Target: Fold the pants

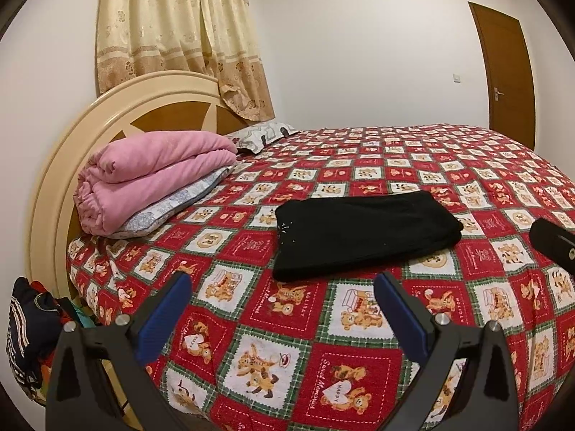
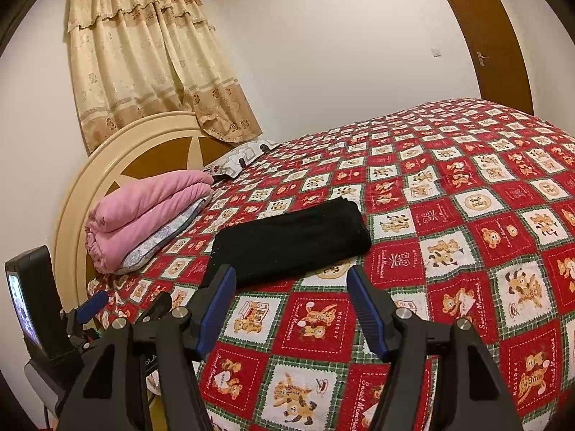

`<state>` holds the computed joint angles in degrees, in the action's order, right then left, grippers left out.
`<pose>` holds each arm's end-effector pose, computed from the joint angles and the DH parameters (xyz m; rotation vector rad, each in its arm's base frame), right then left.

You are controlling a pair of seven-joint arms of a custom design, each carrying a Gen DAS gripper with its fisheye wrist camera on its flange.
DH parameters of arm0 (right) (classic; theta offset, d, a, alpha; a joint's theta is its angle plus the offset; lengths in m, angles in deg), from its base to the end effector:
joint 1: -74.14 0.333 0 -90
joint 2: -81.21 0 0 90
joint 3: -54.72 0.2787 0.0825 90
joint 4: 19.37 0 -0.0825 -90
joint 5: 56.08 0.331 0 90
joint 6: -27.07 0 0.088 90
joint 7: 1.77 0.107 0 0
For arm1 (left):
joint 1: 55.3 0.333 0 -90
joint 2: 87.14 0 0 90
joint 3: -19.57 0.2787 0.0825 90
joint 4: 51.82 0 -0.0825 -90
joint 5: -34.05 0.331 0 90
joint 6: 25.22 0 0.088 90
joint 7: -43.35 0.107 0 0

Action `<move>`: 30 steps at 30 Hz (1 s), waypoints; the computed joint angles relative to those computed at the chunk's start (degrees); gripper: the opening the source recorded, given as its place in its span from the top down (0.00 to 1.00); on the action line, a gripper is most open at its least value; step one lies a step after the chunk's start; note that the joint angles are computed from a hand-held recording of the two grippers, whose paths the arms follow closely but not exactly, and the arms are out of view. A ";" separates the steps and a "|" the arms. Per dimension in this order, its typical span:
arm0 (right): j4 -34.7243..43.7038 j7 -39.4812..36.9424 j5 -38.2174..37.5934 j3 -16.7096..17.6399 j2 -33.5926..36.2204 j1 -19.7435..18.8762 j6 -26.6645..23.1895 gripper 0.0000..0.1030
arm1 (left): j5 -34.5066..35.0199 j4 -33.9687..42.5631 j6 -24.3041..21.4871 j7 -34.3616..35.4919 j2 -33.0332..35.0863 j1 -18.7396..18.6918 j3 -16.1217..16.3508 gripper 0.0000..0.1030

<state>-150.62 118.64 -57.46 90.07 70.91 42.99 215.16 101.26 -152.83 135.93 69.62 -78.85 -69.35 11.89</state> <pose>0.4949 0.0571 0.5445 -1.1719 1.7165 -0.7281 0.5332 -0.2556 0.5419 -1.3416 1.6747 -0.8932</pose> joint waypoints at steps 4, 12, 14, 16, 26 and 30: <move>-0.16 0.08 -0.05 1.29 -0.15 -1.39 0.48 0.36 | 1.00 0.02 -0.16 -1.18 -0.14 -0.18 0.14 0.00; -0.45 -2.54 3.00 2.13 -0.29 -1.65 0.98 0.36 | 2.33 0.16 -0.89 -2.47 -0.48 0.06 -0.15 0.00; -0.46 -2.87 3.37 2.55 -0.35 -2.02 0.96 0.36 | 2.48 0.09 -1.14 -2.67 -0.62 0.01 -0.21 0.00; -0.54 -3.06 3.71 2.57 -0.44 -1.96 0.99 0.36 | 2.68 0.18 -0.97 -2.78 -0.56 0.09 -0.19 0.00; -1.37 -3.45 5.44 3.58 -1.51 -3.08 1.28 0.36 | 1.90 -0.15 0.42 -2.13 -0.83 0.64 -0.28 0.00; -1.53 -3.40 6.25 4.75 -1.86 -4.37 1.40 0.36 | -0.72 -0.28 3.97 -0.22 -0.35 1.32 -0.25 0.00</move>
<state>-152.16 115.24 -51.21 94.82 69.04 38.62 216.56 100.54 -153.11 139.89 69.40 -79.20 -68.03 11.64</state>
